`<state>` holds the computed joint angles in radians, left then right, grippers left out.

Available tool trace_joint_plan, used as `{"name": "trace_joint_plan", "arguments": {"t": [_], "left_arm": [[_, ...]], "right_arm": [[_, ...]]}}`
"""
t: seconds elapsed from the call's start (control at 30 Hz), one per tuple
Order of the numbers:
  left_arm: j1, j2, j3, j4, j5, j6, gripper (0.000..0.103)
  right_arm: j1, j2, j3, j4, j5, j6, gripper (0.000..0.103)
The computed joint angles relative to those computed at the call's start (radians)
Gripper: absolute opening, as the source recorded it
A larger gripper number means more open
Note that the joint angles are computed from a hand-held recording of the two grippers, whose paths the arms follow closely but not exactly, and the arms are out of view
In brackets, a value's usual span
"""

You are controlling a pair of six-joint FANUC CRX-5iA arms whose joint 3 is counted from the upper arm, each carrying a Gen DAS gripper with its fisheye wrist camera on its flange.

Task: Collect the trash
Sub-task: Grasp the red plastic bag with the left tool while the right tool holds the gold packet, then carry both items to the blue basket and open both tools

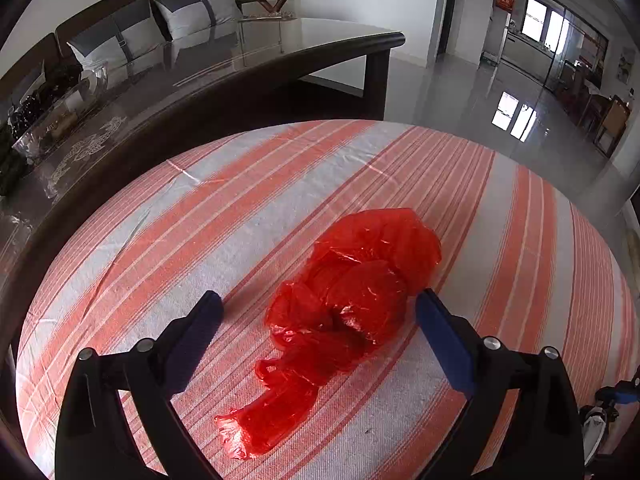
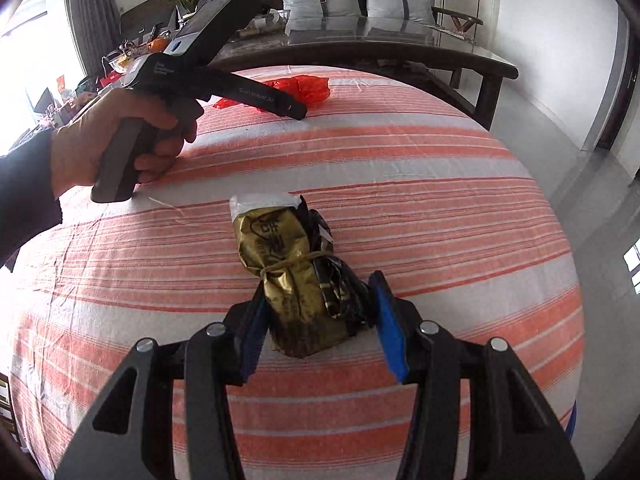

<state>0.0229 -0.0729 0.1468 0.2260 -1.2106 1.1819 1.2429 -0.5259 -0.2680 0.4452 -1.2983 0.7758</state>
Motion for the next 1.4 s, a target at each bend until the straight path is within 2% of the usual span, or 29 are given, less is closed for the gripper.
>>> {"name": "trace_joint_plan", "arguments": {"t": [0.03, 0.07, 0.1, 0.27, 0.43, 0.53, 0.63, 0.77, 0.83, 0.97, 1.07, 1.13, 1.2, 1.4], "left_arm": [[0.001, -0.011, -0.016, 0.021, 0.013, -0.026, 0.074], [0.001, -0.022, -0.03, 0.034, 0.025, -0.041, 0.051], [-0.002, -0.027, -0.034, 0.032, 0.028, -0.035, 0.048], [-0.016, -0.124, -0.079, -0.063, -0.004, 0.076, 0.047], [-0.006, -0.316, -0.155, -0.159, -0.145, 0.204, 0.048], [-0.019, -0.429, -0.197, -0.201, -0.216, 0.252, 0.049], [-0.025, -0.516, -0.235, -0.195, -0.267, 0.293, 0.053], [-0.039, -0.607, -0.285, -0.187, -0.297, 0.292, 0.087], [-0.033, -0.641, -0.309, -0.184, -0.305, 0.265, 0.092], [0.211, -0.724, -0.382, 0.001, -0.354, 0.076, 0.096], [0.397, -0.761, -0.422, 0.134, -0.404, -0.08, 0.096], [0.458, -0.759, -0.431, 0.191, -0.416, -0.143, 0.096], [0.467, -0.74, -0.429, 0.226, -0.4, -0.173, 0.096], [0.285, -0.595, -0.355, 0.145, -0.326, -0.084, 0.096]], "right_arm": [[0.0, 0.001, 0.0, 0.001, 0.0, 0.0, 0.048], [0.001, 0.0, 0.0, 0.002, -0.001, -0.001, 0.048], [0.002, 0.001, 0.0, 0.004, -0.002, -0.001, 0.048], [0.003, 0.002, -0.001, 0.007, -0.003, -0.003, 0.048], [0.007, 0.002, -0.001, 0.01, -0.007, -0.006, 0.047], [0.014, 0.004, -0.001, 0.021, -0.015, -0.028, 0.048], [0.065, 0.011, -0.011, 0.079, -0.062, -0.13, 0.049], [0.157, -0.018, -0.031, 0.095, -0.087, -0.236, 0.05], [0.21, -0.043, -0.043, 0.096, -0.099, -0.257, 0.051], [0.266, -0.093, -0.05, 0.065, -0.118, -0.26, 0.074], [0.259, -0.097, -0.021, 0.014, -0.143, -0.205, 0.077], [0.211, -0.074, 0.03, -0.052, -0.163, -0.137, 0.082], [0.17, -0.045, 0.082, -0.098, -0.181, -0.06, 0.083], [0.069, 0.103, 0.237, -0.189, -0.238, 0.19, 0.085]]}}
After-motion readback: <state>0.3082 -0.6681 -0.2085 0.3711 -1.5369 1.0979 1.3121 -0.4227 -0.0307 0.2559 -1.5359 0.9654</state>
